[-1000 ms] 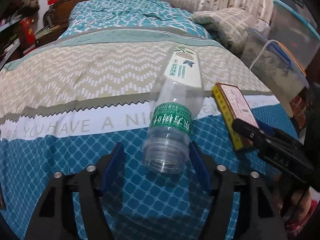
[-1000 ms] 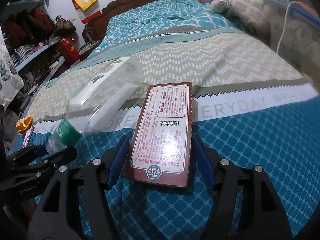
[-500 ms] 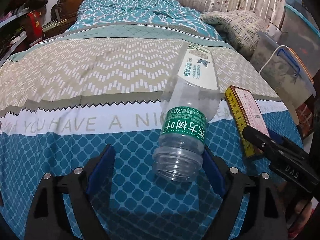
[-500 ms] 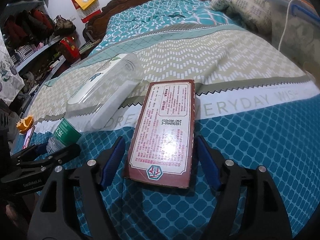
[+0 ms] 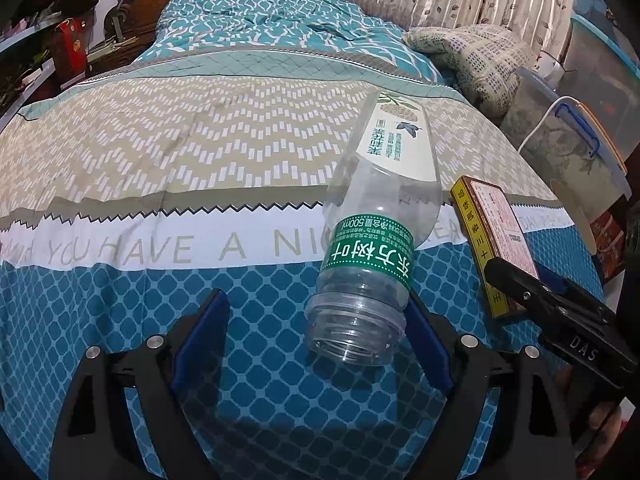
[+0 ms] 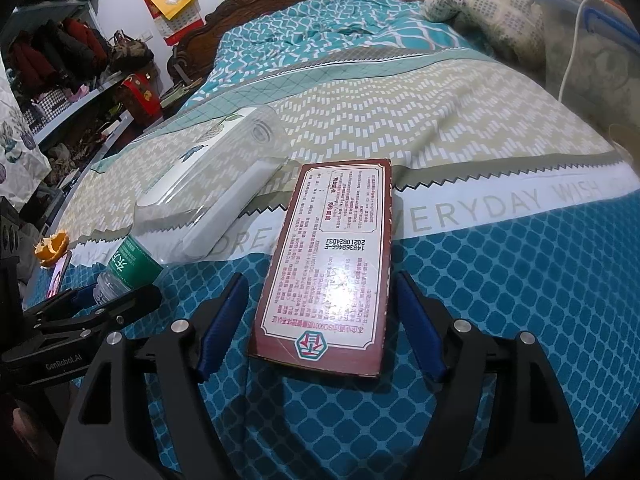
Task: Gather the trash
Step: 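Lift the water bottle with left gripper while right lifts the pink box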
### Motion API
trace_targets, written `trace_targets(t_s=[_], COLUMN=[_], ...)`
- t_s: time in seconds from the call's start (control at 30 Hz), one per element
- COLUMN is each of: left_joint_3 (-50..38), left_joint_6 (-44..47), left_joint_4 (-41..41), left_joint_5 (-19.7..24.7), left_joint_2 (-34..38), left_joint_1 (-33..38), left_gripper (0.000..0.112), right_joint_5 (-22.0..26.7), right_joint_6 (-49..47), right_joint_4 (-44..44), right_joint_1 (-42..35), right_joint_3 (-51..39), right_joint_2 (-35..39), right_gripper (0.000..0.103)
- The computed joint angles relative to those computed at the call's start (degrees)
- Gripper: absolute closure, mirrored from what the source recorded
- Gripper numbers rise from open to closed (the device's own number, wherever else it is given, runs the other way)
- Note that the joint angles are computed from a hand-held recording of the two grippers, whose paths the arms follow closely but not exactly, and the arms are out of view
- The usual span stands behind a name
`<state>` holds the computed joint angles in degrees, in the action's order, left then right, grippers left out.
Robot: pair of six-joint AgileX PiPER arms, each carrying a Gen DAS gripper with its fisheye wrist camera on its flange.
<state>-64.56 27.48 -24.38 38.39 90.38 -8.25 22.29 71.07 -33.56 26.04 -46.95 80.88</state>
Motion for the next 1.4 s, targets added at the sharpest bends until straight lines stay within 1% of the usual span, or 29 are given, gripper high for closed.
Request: trace_targets(t_s=[0.17,0.3,0.33,0.57,0.77,0.93,0.97,1.0,1.03,1.07,1.1,1.13,1.23,1.3,1.4], left_joint_3=[-0.17,-0.18,-0.27,-4.67,-7.24,-7.23,-7.22,-7.14,-7.07,-7.32,-7.25,-6.94,-5.28,-5.41,-5.48], left_joint_6=[0.28,0.95,1.23,-2.21,-5.98,-7.92,-7.53,-7.37,-6.46,-4.52,-2.63,-1.58,-3.53,-2.74,-2.02], left_joint_4=[-0.23,-0.94,-1.29,0.76,4.06,7.02,6.71,6.59,5.85,4.15,2.60,1.93,4.99,4.19,3.12], left_joint_5=[0.13,-0.29,-0.48,-0.24,-1.34,-2.80,-3.01,-3.30,-3.31,-2.69,-2.40,-2.61,-5.18,-4.71,-3.85], left_joint_2=[0.05,-0.89,-1.08,1.05,2.77,3.75,3.96,4.12,4.32,4.73,4.88,4.71,3.84,3.92,3.73], left_joint_1=[0.11,0.13,0.17,-1.74,-4.45,-6.41,-6.44,-6.54,-6.46,-6.24,-6.13,-6.27,-7.87,-7.59,-7.08], left_gripper=[0.029,0.021,0.020,0.020,0.020,0.020,0.021,0.026,0.036,0.040,0.048,0.053,0.053,0.054,0.054], right_joint_5=[-0.05,-0.01,-0.06,0.15,-0.57,-0.99,-0.92,-0.87,-0.71,-0.36,-0.16,0.21,-0.54,-0.80,-0.70], right_joint_6=[0.47,0.65,0.55,3.33,3.21,2.24,1.75,1.53,1.36,1.68,1.66,2.24,2.42,3.23,8.88], right_joint_4=[-0.25,-0.40,-0.34,-2.63,-2.60,-1.40,-1.00,-0.85,-0.75,-1.09,-1.17,-1.61,-1.77,-2.54,-7.21], right_joint_1=[0.19,0.26,0.20,0.68,0.62,0.35,0.26,0.22,0.24,0.38,0.32,0.43,-0.10,-0.25,0.17], right_joint_3=[0.07,0.06,0.10,0.60,1.01,1.02,0.87,0.80,0.67,0.51,0.34,0.20,0.80,1.25,2.65], right_joint_2=[-0.07,-0.05,-0.07,-0.61,-0.89,-0.80,-0.72,-0.63,-0.51,-0.41,-0.26,-0.15,-0.53,-0.96,-2.45], right_gripper=[0.027,0.027,0.027,0.025,0.023,0.023,0.023,0.023,0.024,0.026,0.033,0.036,0.037,0.038,0.038])
